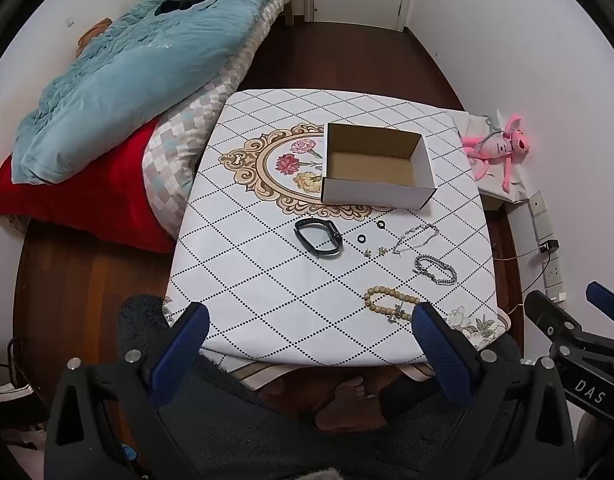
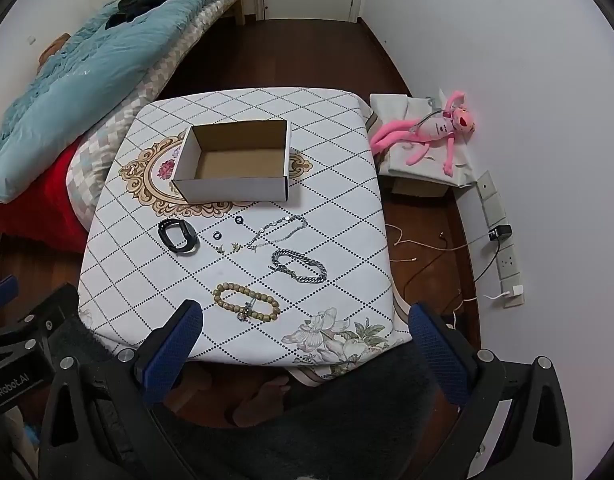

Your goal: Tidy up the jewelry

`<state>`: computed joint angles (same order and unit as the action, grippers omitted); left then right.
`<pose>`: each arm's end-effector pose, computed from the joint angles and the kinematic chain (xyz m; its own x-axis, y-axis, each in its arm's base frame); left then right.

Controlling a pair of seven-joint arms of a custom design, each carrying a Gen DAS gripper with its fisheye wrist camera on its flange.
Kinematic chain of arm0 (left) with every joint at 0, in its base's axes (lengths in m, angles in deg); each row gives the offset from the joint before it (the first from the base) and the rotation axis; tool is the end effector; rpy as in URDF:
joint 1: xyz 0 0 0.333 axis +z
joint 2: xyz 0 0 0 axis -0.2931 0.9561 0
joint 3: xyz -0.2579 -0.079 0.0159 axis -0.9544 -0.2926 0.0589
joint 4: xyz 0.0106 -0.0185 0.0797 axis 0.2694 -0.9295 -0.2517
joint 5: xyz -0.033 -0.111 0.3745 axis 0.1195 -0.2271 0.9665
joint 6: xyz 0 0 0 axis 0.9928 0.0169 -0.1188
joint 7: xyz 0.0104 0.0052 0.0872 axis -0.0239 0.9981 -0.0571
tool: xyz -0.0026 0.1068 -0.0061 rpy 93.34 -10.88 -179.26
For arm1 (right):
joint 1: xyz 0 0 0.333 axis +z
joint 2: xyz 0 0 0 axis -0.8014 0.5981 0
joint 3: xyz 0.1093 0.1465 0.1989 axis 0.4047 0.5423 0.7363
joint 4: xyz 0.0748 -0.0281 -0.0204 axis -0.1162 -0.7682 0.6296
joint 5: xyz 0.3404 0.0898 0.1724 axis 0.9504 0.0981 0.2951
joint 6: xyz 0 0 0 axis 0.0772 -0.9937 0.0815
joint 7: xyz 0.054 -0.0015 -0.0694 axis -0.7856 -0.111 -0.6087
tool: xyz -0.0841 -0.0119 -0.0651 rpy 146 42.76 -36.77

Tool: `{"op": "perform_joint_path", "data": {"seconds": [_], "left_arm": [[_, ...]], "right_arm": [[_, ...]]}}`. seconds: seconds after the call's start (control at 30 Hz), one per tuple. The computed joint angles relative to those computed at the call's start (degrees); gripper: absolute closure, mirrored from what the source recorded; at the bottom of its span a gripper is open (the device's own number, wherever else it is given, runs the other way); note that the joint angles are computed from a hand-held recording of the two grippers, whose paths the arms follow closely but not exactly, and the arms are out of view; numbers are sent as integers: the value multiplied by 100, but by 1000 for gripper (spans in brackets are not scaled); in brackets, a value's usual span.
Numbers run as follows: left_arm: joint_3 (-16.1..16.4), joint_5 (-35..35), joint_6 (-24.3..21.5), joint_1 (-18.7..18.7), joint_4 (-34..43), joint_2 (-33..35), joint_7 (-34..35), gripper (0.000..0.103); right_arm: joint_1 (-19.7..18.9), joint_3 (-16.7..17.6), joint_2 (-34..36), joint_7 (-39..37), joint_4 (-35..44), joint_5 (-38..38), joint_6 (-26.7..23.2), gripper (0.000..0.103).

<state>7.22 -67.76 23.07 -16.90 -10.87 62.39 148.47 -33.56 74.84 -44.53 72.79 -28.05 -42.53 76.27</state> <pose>0.4333 -0.0605 0.7149 0.3490 -0.9368 0.0240 -0.8652 -0.3320 -0.3758 0.4923 0.2305 0.7168 0.2909 -0.9551 0.0559 -0.8795 -0.2899 -0.3774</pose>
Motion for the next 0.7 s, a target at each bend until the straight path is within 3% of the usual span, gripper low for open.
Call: {"op": "perform_joint_path", "data": {"seconds": [0.7], "left_arm": [[-38, 100, -43, -23, 142, 77, 27, 0]], "right_arm": [[-38, -32, 16, -70, 90, 91, 6, 0]]}}
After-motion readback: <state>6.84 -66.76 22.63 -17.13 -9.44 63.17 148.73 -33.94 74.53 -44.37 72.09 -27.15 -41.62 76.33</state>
